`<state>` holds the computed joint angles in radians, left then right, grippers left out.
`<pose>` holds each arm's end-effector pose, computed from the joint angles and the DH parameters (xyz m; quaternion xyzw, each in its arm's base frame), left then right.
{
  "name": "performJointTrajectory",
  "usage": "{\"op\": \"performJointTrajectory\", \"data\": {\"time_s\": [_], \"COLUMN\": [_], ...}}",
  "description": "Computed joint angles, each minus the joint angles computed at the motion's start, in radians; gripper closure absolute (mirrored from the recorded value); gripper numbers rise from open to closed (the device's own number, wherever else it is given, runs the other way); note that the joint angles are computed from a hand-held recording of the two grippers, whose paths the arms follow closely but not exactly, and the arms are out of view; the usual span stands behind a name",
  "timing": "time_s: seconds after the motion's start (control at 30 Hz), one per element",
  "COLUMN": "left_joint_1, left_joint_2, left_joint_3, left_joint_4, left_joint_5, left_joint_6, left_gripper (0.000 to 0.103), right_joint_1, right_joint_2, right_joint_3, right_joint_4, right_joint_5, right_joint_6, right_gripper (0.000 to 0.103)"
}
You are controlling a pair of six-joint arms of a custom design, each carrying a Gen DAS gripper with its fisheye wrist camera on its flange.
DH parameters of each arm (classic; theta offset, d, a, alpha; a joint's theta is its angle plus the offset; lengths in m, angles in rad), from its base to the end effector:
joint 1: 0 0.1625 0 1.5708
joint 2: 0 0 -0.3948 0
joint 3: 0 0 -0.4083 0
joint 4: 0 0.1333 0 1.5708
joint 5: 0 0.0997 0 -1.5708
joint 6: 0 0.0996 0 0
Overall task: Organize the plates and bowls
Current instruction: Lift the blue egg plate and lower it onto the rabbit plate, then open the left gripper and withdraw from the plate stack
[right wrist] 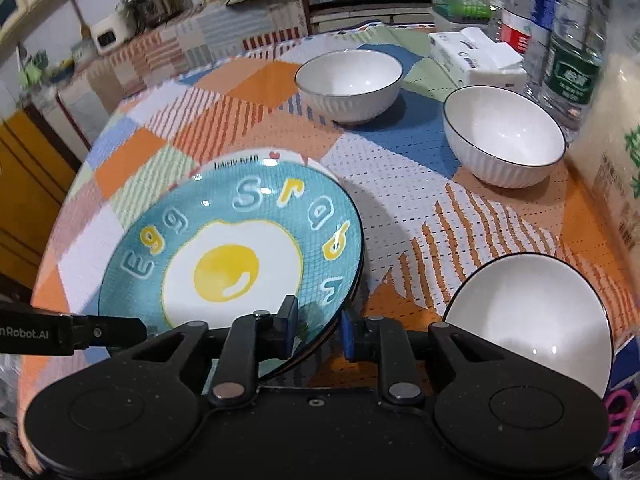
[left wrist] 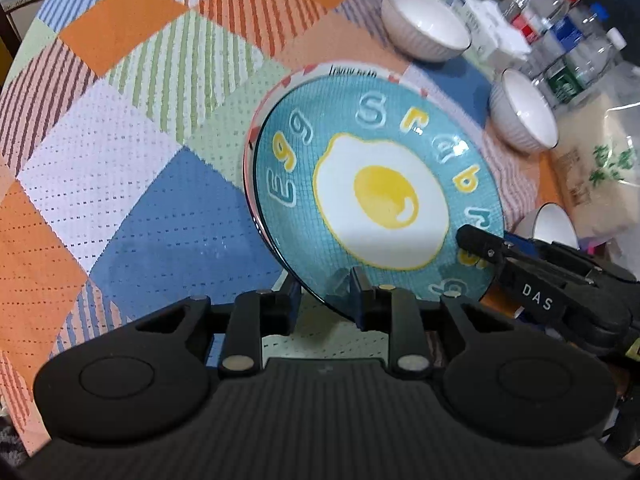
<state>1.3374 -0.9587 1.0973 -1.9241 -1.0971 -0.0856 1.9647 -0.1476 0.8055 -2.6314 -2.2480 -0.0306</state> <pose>0.0010 -0.7686 0.3639 0.0463 0.9657 -0.1399 0.2138 0.3862 -0.7445 -0.0614 0.1297 -0.9174 0.2443 0.2860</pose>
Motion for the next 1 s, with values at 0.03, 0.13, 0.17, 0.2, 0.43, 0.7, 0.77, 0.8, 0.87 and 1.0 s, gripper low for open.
{"op": "performJointTrajectory", "data": {"time_s": [0.03, 0.13, 0.17, 0.2, 0.43, 0.7, 0.77, 0.8, 0.87, 1.0], "left_joint_1": [0.000, -0.004, -0.007, -0.010, -0.024, -0.091, -0.110, -0.121, -0.143, -0.189], "left_joint_2": [0.005, 0.009, 0.006, 0.000, -0.071, -0.157, -0.174, -0.180, -0.197, -0.215], "left_joint_3": [-0.008, -0.017, -0.011, -0.002, 0.069, 0.161, 0.181, 0.191, 0.217, 0.252], "left_joint_4": [0.009, 0.023, 0.017, 0.009, -0.082, -0.107, -0.099, -0.094, -0.092, -0.089], "left_joint_5": [0.002, 0.018, 0.029, 0.035, 0.010, 0.039, 0.045, 0.049, 0.058, 0.078], "left_joint_6": [-0.007, -0.018, -0.017, -0.015, -0.044, -0.019, -0.020, -0.019, -0.011, 0.003], "left_gripper": [0.079, 0.079, 0.079, 0.079, 0.079, 0.079, 0.076, 0.075, 0.069, 0.062], "right_joint_1": [0.001, 0.000, -0.001, 0.000, 0.010, 0.037, 0.043, 0.046, 0.048, 0.050], "right_joint_2": [0.004, 0.007, 0.007, 0.008, -0.055, -0.237, -0.278, -0.295, -0.332, -0.385], "right_joint_3": [-0.004, -0.010, -0.011, -0.012, 0.083, 0.322, 0.376, 0.401, 0.453, 0.533], "right_joint_4": [-0.002, 0.000, 0.000, 0.002, -0.074, -0.201, -0.231, -0.244, -0.274, -0.330], "right_joint_5": [-0.004, -0.006, -0.004, -0.009, 0.027, 0.087, 0.085, 0.082, 0.079, 0.055], "right_joint_6": [-0.011, -0.028, -0.028, -0.031, -0.118, -0.210, -0.237, -0.248, -0.275, -0.326], "right_gripper": [0.074, 0.073, 0.073, 0.073, 0.073, 0.066, 0.064, 0.063, 0.057, 0.049]}}
